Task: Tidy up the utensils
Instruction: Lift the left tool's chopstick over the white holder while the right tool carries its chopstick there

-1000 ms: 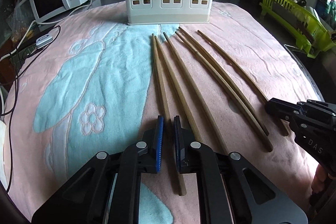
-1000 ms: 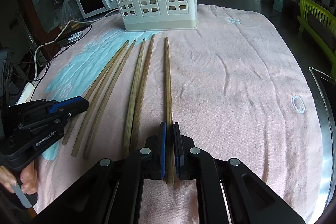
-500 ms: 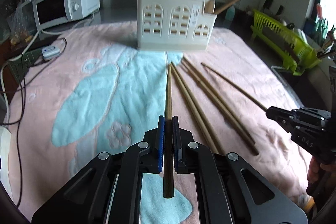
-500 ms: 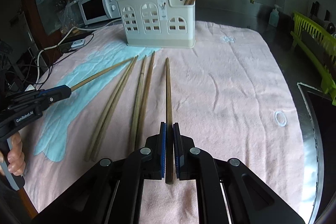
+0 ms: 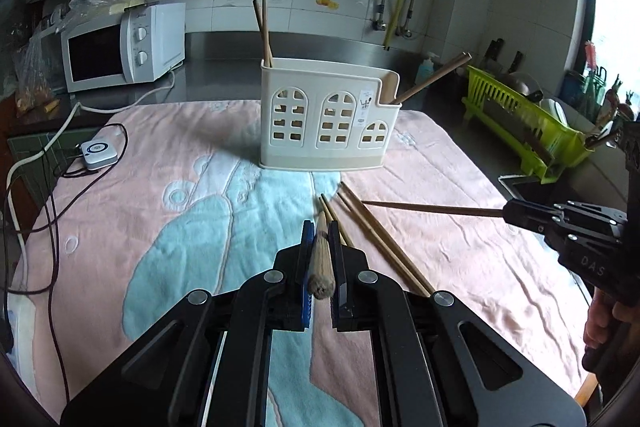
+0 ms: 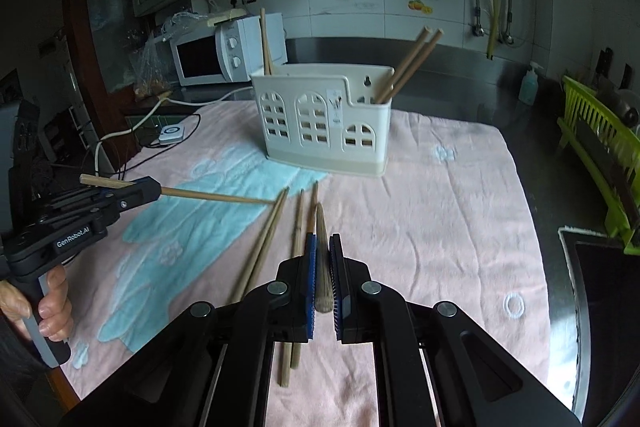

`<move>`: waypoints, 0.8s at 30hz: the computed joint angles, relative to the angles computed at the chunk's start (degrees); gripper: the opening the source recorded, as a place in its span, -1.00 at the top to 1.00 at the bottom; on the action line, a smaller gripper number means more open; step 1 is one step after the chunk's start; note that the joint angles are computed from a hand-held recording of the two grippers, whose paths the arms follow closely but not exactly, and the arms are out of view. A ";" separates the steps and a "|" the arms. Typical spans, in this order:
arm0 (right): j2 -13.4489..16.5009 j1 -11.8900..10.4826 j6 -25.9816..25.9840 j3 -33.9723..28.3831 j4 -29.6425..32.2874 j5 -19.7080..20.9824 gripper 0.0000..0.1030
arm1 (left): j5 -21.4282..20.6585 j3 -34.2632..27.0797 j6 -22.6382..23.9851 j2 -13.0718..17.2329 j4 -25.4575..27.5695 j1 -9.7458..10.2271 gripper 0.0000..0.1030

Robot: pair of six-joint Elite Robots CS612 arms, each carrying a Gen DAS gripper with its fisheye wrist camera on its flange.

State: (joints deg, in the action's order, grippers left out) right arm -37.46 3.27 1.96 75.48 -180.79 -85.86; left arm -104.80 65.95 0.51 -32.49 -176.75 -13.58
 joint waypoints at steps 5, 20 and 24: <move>-0.06 -0.25 -0.17 -2.10 0.68 0.53 0.87 | -1.30 -3.35 -0.36 0.74 2.18 0.46 0.90; -0.81 -1.19 -2.95 -9.69 5.95 0.12 0.87 | -1.62 -13.50 -0.42 3.02 4.11 0.68 0.90; -0.74 -1.51 -3.24 -11.96 6.68 0.13 0.87 | -1.41 -17.49 -1.56 4.16 3.52 0.69 0.90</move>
